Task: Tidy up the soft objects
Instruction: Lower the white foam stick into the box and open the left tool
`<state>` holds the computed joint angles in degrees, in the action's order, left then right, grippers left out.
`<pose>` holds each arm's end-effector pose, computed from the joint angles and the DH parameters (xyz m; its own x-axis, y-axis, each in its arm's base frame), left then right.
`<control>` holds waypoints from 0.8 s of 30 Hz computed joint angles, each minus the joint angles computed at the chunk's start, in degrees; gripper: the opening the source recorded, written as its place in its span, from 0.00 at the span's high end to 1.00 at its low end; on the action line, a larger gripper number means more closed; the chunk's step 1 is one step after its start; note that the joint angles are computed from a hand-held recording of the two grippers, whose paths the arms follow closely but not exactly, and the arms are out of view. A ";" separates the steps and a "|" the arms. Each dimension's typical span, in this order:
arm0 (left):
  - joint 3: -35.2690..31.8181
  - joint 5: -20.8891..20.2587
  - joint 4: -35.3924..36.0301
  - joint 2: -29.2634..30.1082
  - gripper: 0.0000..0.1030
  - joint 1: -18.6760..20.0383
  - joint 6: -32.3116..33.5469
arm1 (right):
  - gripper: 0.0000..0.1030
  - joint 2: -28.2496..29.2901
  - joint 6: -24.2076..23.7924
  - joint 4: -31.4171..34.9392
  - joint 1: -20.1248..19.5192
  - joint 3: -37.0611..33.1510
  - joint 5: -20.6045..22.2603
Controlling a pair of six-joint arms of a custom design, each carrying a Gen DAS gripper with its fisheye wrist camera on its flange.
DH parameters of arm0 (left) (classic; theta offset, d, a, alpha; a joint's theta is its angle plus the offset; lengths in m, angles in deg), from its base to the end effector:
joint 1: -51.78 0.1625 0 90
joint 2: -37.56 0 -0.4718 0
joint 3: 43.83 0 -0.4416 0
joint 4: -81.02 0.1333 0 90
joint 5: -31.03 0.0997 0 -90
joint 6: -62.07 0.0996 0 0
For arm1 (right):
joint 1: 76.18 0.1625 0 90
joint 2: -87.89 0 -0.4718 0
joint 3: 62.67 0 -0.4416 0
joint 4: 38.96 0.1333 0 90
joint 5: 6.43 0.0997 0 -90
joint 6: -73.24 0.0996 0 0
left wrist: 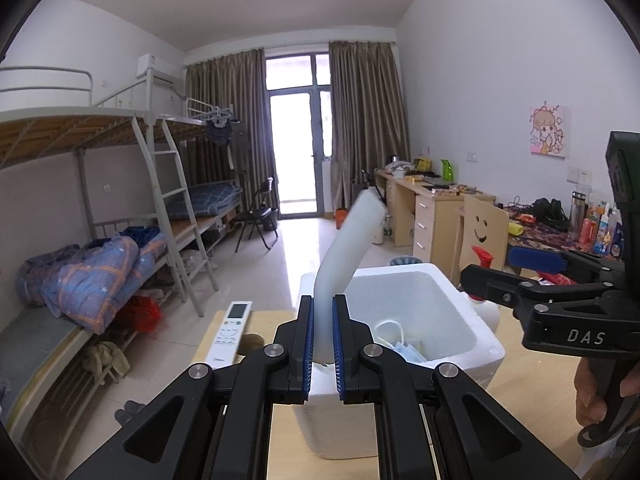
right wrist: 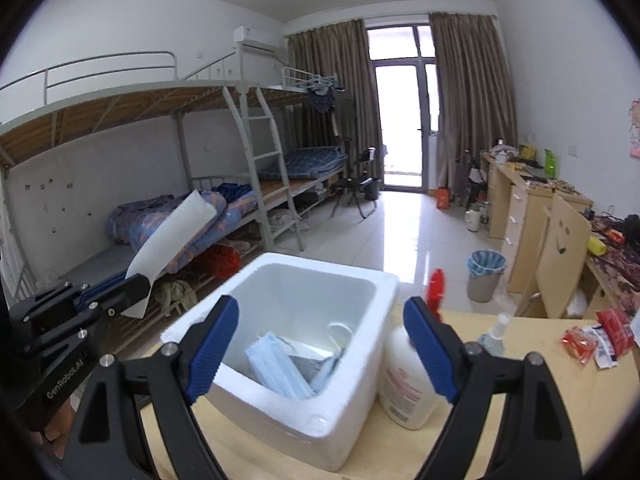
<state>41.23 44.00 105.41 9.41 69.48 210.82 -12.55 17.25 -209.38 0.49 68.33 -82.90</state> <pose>-0.4653 -0.3903 -0.0221 -0.6669 -0.0114 -0.7450 0.6968 0.3446 -0.6290 0.0525 -0.4575 0.4158 -0.6754 -0.4919 0.5493 -0.7353 0.3924 -0.5526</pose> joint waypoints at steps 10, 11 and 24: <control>-3.47 2.92 1.24 2.35 0.91 0.48 1.64 | 0.14 -2.53 -3.28 -0.57 -2.49 1.40 0.37; -3.93 3.07 1.44 2.64 0.91 0.51 1.78 | 0.14 -2.93 -3.39 -0.55 -2.89 1.57 0.76; -9.36 5.70 3.06 5.27 0.89 2.66 4.40 | 0.14 -6.85 -5.61 0.63 -6.96 2.66 5.04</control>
